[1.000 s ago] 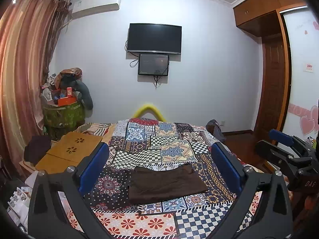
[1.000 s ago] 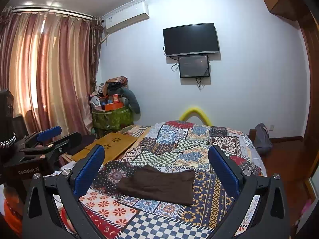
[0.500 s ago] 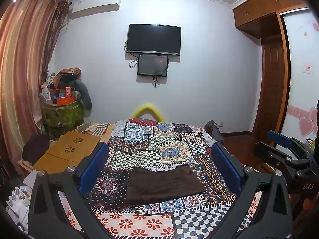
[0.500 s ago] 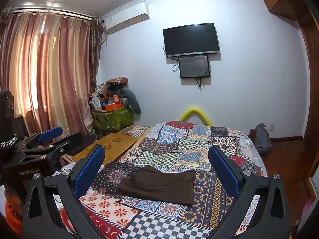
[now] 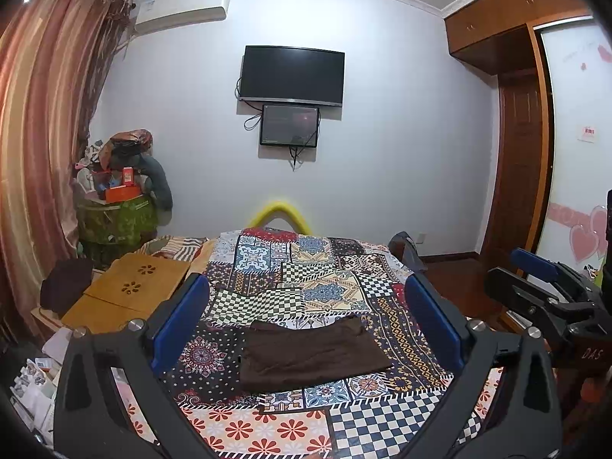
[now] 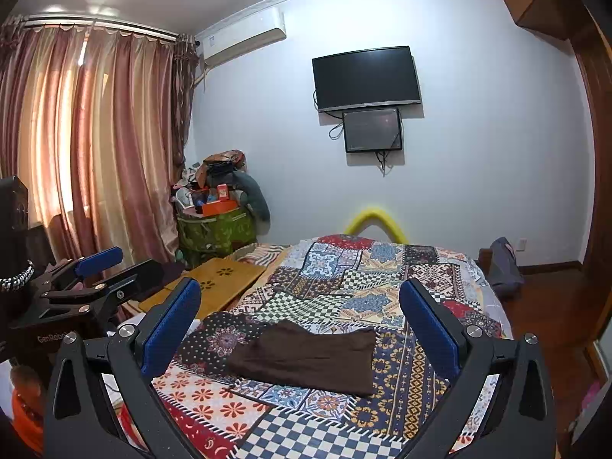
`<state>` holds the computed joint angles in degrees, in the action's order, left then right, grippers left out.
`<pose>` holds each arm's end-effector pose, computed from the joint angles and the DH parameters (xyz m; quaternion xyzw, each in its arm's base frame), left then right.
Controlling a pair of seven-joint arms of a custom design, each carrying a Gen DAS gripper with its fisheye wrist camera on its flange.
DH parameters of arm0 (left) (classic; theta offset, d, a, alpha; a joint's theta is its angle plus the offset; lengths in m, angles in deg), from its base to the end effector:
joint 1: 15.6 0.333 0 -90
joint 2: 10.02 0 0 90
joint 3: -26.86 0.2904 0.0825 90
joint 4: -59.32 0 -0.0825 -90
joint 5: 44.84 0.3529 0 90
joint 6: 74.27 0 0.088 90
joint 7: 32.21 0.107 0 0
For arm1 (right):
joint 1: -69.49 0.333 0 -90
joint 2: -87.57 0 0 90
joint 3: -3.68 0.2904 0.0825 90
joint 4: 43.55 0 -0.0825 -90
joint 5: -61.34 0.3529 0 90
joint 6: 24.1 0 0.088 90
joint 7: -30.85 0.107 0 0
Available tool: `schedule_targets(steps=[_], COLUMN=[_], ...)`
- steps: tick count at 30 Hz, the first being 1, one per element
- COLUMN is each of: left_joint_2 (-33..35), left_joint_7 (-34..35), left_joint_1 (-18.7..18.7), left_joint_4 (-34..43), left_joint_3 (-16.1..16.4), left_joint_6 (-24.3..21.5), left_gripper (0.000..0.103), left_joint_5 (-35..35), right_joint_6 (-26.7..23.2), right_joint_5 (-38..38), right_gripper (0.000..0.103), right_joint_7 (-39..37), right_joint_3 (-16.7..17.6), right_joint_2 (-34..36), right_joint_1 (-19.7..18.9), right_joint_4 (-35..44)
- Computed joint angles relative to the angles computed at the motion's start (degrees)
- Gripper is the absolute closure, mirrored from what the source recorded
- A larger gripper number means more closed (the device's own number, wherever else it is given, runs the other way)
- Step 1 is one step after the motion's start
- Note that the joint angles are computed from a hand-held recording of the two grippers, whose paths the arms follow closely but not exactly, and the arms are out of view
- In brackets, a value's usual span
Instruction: Fold small clothes
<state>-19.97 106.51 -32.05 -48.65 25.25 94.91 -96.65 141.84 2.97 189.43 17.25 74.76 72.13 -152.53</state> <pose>0.5084 -0.1125 0.6896 -0.4414 0.6569 -0.5327 0.2998 0.4675 0.2050 0.6899 -0.5430 0.5638 -0.4084 0.4695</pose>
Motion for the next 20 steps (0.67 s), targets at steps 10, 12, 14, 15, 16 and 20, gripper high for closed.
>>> schedule_targets(steps=[10, 12, 14, 15, 16, 20], left_joint_2=[-0.31, -0.37, -0.37, -0.3, -0.28, -0.05], left_joint_7=[0.0, 0.61, 0.49, 0.48, 0.51, -0.1], left_joint_1=[0.47, 0.33, 0.33, 0.31, 0.33, 0.64], left_joint_4=[0.11, -0.03, -0.09, 0.11, 0.18, 0.08], left_joint_3=[-0.09, -0.05, -0.1, -0.01, -0.01, -0.32], left_joint_6=[-1.43, -1.29, -1.36, -1.86, -2.04, -1.44], left_gripper=[0.0, 0.0, 0.0, 0.0, 0.0, 0.0], left_joint_5=[-0.46, -0.47, -0.16, -0.11, -0.13, 0.39], right_joint_6=[-0.28, -0.24, -0.09, -0.03, -0.02, 0.02], right_joint_5=[0.25, 0.72, 1.29, 1.68, 1.95, 2.56], right_gripper=[0.0, 0.0, 0.0, 0.0, 0.0, 0.0], right_joint_7=[-0.07, -0.55, -1.04, -1.44, -1.78, -2.71], right_joint_3=[-0.22, -0.45, -0.67, -0.79, -0.87, -1.07], right_joint_2=[0.49, 0.68, 0.87, 1.04, 1.13, 1.48], right_joint_1=[0.4, 0.65, 0.86, 0.99, 1.09, 1.43], right_joint_4=[0.5, 0.53, 0.64, 0.76, 0.81, 0.98])
